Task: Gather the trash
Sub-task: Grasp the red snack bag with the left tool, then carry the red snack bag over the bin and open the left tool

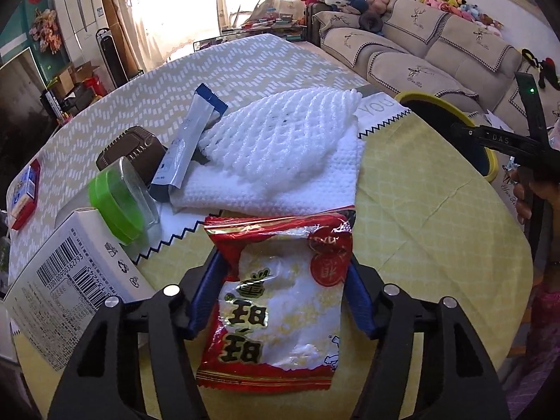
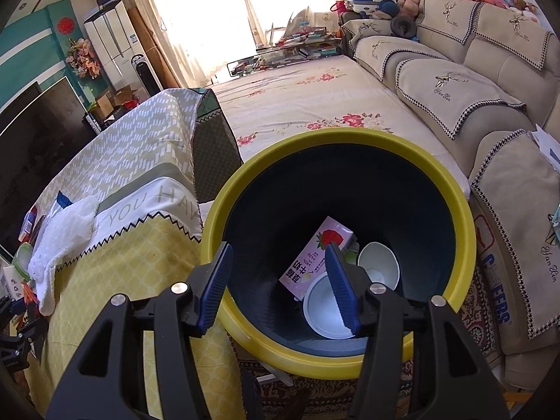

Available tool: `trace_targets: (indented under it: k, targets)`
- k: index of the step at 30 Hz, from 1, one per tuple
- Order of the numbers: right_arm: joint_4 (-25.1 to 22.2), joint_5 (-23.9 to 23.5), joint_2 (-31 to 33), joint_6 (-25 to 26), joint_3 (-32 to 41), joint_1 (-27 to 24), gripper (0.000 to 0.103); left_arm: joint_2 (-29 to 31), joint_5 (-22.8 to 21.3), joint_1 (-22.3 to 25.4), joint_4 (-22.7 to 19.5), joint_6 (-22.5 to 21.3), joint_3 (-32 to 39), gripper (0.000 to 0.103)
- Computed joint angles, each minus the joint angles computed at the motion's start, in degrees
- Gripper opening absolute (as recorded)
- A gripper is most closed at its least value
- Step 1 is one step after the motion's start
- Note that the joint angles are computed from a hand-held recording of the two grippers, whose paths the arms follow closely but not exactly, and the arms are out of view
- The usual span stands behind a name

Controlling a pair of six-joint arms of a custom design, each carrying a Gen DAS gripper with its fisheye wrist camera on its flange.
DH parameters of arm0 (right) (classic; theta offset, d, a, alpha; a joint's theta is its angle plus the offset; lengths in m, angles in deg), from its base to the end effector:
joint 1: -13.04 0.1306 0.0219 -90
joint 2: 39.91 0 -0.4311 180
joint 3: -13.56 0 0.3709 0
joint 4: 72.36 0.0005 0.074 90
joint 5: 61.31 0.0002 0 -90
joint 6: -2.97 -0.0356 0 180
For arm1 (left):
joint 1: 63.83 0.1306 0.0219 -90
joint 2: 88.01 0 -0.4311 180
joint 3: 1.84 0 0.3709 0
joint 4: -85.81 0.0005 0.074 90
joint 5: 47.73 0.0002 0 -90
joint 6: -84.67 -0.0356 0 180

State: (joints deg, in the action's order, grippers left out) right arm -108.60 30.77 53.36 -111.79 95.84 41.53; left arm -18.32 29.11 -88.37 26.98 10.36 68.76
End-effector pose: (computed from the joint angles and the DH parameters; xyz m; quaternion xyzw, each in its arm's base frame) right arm 0.4270 0.2297 0.4097 -0.0237 0.9307 0.1483 0.3335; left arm 0.2767 -0.1180 0.4486 0.0421 0.9543 0.0090 0.2956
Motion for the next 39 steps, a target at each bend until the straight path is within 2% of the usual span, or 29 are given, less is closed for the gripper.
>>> trace_targets:
  k: [7,15,21,27,34,39]
  targets:
    - [0.2,-0.8,-0.7,-0.1,-0.6,-0.1,0.053,-0.8,-1.6,-2.5,-1.6,2.6,-0.1,0.056]
    - [1.1,-0.7,-3.2,-0.8,-2.5,-0.5,0.053,-1.8,-3.4,-8.3,-3.4,5.7,1.0,0.054]
    - [1.8,-0.8,-6.0,-0.9,-4.5,-2.0,0.053,0.9,-3.0,-11.0,-2.4,5.0,4.8,0.054]
    - [2.4,-1.3,-9.1,-1.3,-7.4,-5.6,0.054,7.3,-1.9,-12.4,0.1,1.0,11.0,0.054]
    - [2.4,-1.8,-12.6,-1.5,-10.6,-11.0,0.055,19.7,3.1,-13.1,2.2,-4.2,23.1,0.054]
    - [2.0,-2.7,-13.7,-1.1,-11.8,-14.4,0.056,29.3,5.8,-13.7,1.8,-6.8,32.5,0.054]
